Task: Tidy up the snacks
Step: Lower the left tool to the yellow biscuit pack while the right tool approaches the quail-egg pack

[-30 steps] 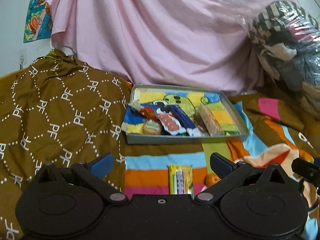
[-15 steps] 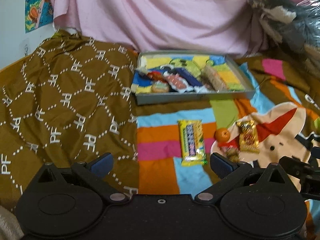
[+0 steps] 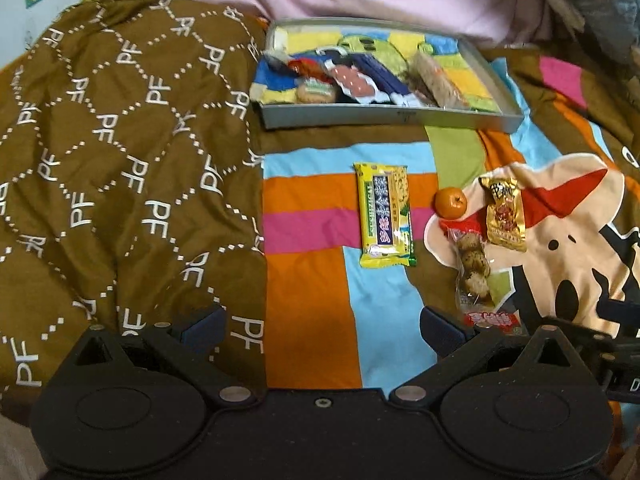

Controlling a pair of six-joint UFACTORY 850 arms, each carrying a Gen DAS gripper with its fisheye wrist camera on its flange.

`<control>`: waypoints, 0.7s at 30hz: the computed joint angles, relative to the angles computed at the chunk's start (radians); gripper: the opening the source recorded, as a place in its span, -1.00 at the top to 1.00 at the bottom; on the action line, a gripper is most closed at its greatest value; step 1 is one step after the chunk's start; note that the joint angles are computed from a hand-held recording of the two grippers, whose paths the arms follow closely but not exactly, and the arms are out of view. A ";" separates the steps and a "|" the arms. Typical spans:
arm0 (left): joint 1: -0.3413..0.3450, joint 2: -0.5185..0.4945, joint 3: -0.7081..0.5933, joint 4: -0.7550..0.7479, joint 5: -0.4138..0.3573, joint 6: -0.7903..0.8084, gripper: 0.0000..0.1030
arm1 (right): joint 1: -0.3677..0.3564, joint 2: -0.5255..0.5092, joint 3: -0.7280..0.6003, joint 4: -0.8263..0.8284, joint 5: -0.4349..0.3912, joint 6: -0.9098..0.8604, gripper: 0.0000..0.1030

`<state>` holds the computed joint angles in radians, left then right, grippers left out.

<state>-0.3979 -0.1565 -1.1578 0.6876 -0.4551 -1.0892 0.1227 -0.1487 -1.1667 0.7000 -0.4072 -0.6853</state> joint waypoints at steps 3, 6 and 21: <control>0.007 -0.018 -0.025 0.001 -0.001 0.082 -0.98 | -0.005 -0.043 -0.050 -0.050 -0.074 0.037 -1.00; 0.020 -0.042 -0.053 0.012 0.020 0.187 -0.98 | 0.002 -0.077 -0.092 -0.121 -0.122 0.059 -1.00; 0.137 -0.172 -0.184 -0.586 0.071 0.639 -0.98 | 0.042 -0.252 -0.252 -0.168 -0.170 0.089 -1.00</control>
<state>-0.2604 -0.3286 -1.3421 0.1016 -0.3838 -0.4498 0.1651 -0.4008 -1.4189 0.5318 -0.5775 -0.5961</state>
